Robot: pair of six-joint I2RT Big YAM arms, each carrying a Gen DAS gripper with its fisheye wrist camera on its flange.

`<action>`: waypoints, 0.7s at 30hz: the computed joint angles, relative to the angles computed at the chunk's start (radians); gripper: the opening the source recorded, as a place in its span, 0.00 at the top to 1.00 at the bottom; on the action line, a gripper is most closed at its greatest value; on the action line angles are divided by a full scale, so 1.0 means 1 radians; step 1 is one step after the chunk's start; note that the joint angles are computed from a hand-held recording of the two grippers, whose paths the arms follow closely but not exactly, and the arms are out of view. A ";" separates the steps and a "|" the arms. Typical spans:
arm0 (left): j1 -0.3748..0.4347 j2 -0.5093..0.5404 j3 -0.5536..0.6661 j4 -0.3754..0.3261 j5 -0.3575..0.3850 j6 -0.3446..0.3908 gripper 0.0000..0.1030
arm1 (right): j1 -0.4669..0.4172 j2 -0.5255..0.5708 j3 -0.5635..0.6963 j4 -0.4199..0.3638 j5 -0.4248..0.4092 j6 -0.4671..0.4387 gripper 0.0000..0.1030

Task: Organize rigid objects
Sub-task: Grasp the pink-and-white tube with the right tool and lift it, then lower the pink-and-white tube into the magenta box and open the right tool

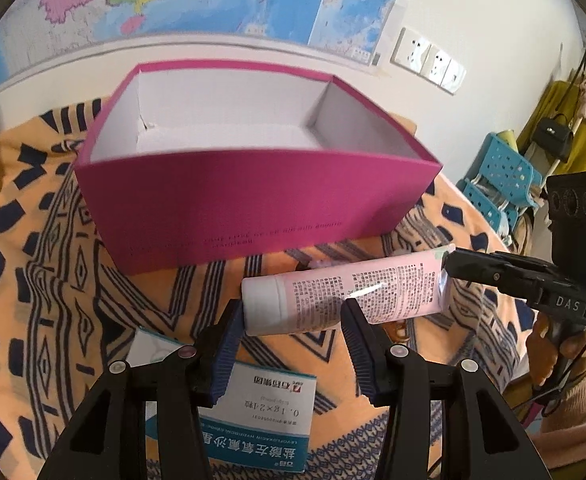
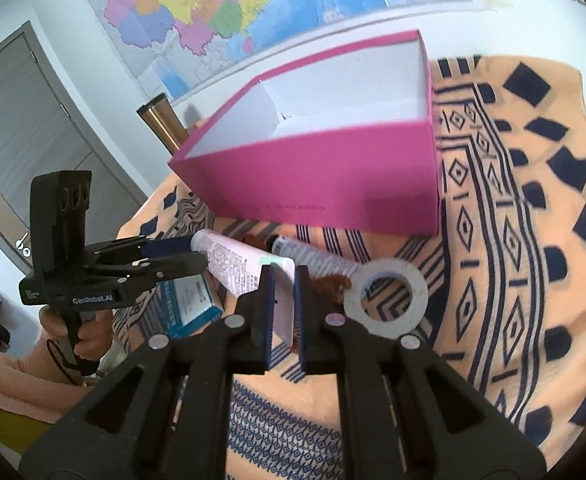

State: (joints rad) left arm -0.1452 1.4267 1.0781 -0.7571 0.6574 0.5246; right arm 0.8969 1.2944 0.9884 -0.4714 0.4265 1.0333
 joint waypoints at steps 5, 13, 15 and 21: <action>0.006 -0.023 0.015 0.014 0.028 -0.023 0.52 | -0.008 -0.007 0.027 -0.015 0.027 -0.043 0.89; -0.007 -0.061 0.046 0.074 0.055 -0.082 0.52 | -0.035 -0.032 0.078 -0.041 0.088 -0.150 0.88; -0.016 -0.062 0.062 0.094 0.051 -0.102 0.52 | -0.048 -0.037 0.084 -0.040 0.088 -0.169 0.87; -0.041 -0.026 0.116 0.104 0.036 -0.139 0.52 | -0.104 -0.048 0.096 -0.024 0.063 -0.226 0.87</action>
State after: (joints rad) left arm -0.1859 1.4003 1.1937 -0.6532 0.6938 0.3851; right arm 0.7925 1.2465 1.0848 -0.4954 0.4898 0.8077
